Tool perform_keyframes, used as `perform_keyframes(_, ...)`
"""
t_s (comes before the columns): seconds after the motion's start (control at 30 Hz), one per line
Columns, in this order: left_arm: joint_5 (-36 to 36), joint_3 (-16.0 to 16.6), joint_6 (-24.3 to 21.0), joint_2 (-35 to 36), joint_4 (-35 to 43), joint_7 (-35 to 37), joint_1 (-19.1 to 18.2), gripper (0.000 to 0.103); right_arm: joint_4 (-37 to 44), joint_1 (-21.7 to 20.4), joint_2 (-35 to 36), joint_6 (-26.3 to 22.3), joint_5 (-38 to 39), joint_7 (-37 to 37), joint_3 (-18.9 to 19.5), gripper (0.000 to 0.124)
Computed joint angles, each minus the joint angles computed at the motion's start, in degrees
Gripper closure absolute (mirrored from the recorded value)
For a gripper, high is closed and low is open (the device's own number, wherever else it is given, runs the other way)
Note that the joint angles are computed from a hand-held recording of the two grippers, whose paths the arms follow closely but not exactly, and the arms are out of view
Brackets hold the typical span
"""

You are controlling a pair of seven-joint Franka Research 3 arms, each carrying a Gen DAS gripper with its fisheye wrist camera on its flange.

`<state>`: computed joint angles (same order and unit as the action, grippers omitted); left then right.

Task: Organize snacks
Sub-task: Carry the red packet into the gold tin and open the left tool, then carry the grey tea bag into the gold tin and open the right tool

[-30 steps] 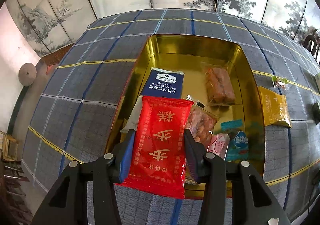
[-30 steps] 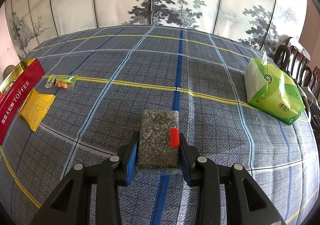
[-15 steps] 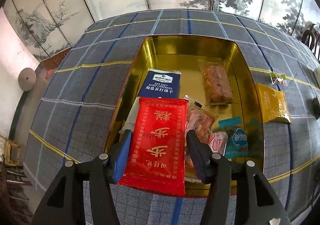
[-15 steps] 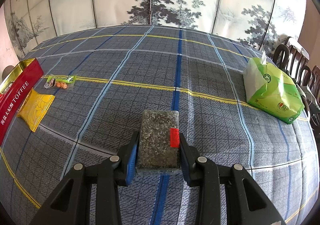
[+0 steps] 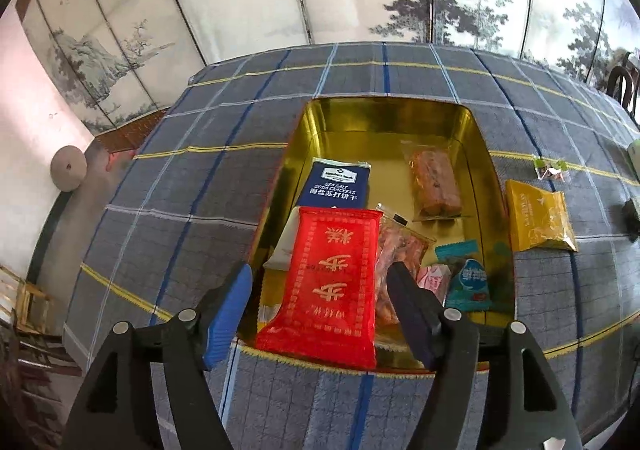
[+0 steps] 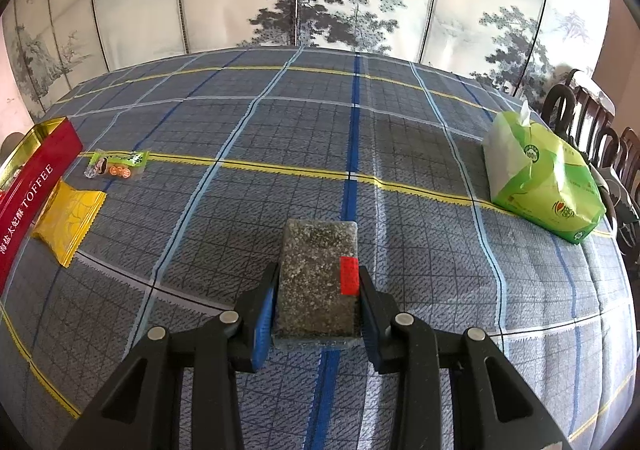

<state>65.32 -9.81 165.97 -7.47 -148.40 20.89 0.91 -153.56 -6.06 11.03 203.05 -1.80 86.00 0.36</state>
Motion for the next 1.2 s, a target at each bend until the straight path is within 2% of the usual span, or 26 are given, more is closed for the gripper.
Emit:
perform_keyframes(0.1, 1.2, -0.2, 0.4, -2.5, -1.6, -2.0, 0.3, 0.032, 0.3, 1.2, -0.1, -0.7, 2.0, -0.8, -0.4, 0.088)
perform_keyframes(0.37, 1.5, -1.6, 1.8, -6.8, -4.8, -4.7, 2.0, 0.025, 0.9, 7.7, -0.5, -2.7, 14.2, -6.9, -2.6, 0.088)
perform_keyframes(0.57, 1.6, -2.5, 1.7, -7.8, -6.1, -5.9, 2.9, 0.021, 1.6, 15.4, -0.5, -2.9, 28.4, -14.8, -5.5, 0.088)
perform_keyframes(0.7, 2.6, -2.8, 1.7, -8.6, -7.0, -7.5, 3.6, 0.015, 1.6, 16.4, -1.2, -3.6, 32.4, -16.1, -4.7, 0.088)
perform_keyframes(0.83, 2.6, -2.3, 3.0, -8.8, -7.8, -7.7, 4.3, 0.013, 0.8, 16.1, -3.3, -4.0, 31.5, -14.3, -2.2, 0.088)
perform_keyframes(0.93, 2.3, -2.2, 3.6, -9.1, -8.3, -7.9, 5.0, 0.010, -0.3, 13.7, -5.5, -4.4, 24.7, -8.5, 0.8, 0.088)
perform_keyframes(1.2, 2.7, -2.8, 5.0, -12.2, -10.7, -9.3, 7.9, 0.006, 0.6, 19.5, -9.5, -7.6, 20.8, -5.3, 4.0, 0.088)
